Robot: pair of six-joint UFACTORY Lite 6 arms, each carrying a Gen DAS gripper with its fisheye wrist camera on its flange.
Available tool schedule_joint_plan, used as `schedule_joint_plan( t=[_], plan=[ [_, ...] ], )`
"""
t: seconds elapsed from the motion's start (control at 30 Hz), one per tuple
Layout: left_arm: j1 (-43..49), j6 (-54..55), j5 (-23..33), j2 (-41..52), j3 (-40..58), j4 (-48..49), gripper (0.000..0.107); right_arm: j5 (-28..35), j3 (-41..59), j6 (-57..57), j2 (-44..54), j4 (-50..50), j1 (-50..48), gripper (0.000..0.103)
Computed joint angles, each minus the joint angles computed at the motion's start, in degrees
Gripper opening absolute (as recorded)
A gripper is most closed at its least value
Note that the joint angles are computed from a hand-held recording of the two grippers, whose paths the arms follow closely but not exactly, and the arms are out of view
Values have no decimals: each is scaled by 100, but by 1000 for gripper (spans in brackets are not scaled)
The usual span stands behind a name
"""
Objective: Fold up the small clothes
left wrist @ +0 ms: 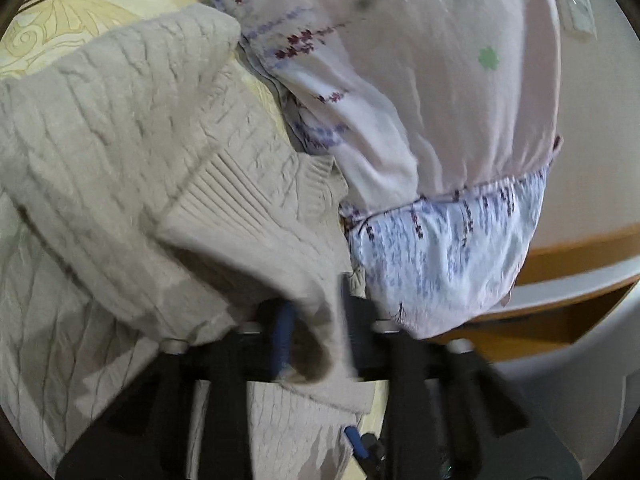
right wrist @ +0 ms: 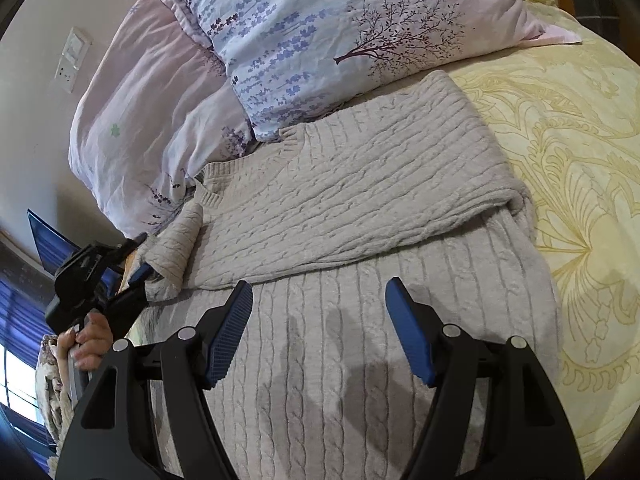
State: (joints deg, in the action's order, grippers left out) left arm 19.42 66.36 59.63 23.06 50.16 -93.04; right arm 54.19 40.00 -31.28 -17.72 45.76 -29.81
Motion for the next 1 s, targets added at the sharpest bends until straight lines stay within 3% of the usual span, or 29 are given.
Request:
schedule_joint_plan(
  t=[0.2,0.3,0.37,0.5,0.57,0.63,0.77,0.87,1.0],
  plan=[
    [-909,399,-51,-331,-13,-578,7,121,44,-117,13,-97,-377,71],
    [-2002,440,-618,-502,219,-562,7,156,56,-135,-32,-173,-533,71],
    [-2666,137,-872,-233,729,3,16,136,53,-107,-29,-247,-591,71],
    [-3340,-130,-725,100,1188,785,40,128,56,2,2,-416,-682,71],
    [-3226,123,-599,-216,928,938,58,155,119,21,4,-454,-687,71],
    [-2785,338,-460,-708,532,1218,67,209,283,-27,80,-393,-681,71],
    [-1538,675,-764,-1752,-107,2102,67,243,694,-168,477,-99,-377,70],
    [-673,1057,-1664,-2530,-458,2712,67,158,1011,-151,979,96,-199,60],
    [163,1377,-2623,-2622,-442,3071,68,13,1346,-4,1843,247,-63,47]
  ],
)
